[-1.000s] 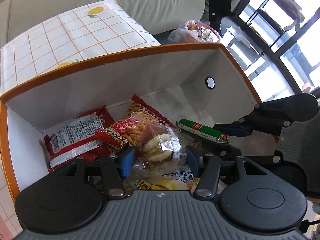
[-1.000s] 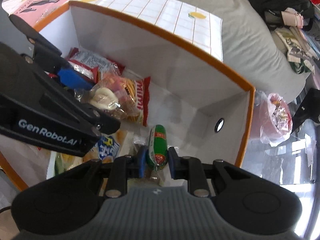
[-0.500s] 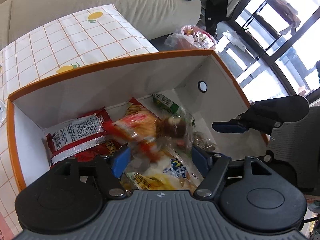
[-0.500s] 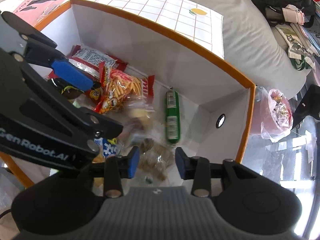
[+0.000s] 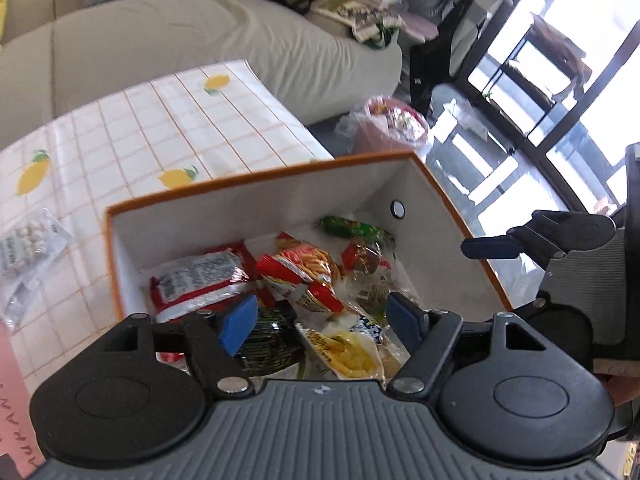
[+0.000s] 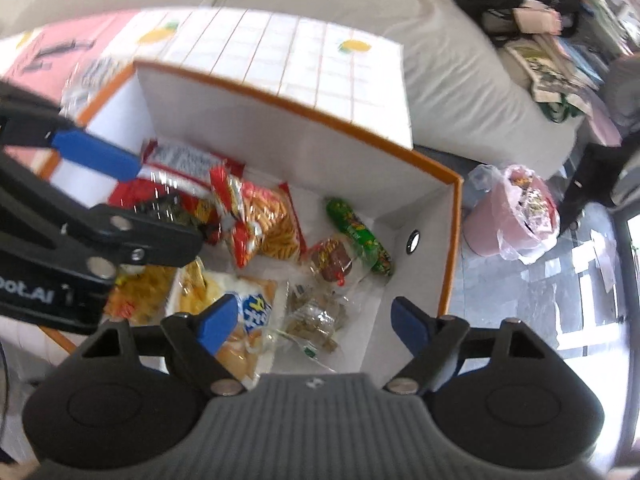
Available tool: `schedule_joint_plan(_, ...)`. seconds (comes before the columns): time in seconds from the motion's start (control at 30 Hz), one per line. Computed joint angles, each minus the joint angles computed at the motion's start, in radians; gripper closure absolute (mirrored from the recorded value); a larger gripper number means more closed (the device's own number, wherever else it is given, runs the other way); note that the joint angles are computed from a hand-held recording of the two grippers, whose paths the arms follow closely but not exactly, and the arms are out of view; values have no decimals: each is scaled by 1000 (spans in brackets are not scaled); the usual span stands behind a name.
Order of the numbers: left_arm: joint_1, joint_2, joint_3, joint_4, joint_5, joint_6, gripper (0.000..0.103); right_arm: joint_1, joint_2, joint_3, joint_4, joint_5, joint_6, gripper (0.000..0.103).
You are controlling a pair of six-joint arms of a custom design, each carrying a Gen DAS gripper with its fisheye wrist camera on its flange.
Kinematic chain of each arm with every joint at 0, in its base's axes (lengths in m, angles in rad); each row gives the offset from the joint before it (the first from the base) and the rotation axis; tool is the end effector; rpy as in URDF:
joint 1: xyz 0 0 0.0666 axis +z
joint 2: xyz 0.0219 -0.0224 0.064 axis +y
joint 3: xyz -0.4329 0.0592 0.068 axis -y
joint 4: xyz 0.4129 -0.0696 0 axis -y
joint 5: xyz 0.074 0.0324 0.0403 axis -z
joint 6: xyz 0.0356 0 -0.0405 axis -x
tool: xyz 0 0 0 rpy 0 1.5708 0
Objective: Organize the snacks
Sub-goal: 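Withdraw both open grippers from the box toward the candy bag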
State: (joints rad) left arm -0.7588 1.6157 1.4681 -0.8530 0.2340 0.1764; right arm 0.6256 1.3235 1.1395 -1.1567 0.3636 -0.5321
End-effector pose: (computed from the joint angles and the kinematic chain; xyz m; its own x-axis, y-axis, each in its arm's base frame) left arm 0.4121 -0.4027 0.4077 -0.7348 0.4615 -0.4972 0.6411 0.7118 -0.2869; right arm 0.3417 0.2307 0.3869 -0.9244 -0.0829 -0.3722 -0.0146 0.9831 -0.1827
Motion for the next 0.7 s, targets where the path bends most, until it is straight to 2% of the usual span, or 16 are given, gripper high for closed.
schedule_joint_plan(0.17, 22, -78, -77, 69, -36, 26, 17, 64, -27, 0, 43, 108, -151, 15)
schedule_joint_plan(0.37, 65, -177, -174, 154, -83, 45, 18, 155, -29, -5, 171, 209, -237, 14)
schedule_joint_plan(0.43, 86, -210, -207, 185, -96, 39, 19, 180, -23, -11, 234, 220, -238, 14)
schedule_joint_plan(0.57, 134, -261, -252, 219, -107, 9, 19, 219, 17, 14, 298, 232, -258, 14)
schedule_joint_plan(0.7, 197, -294, -291, 246, -100, -26, 19, 233, 67, 48, 350, 193, -264, 14)
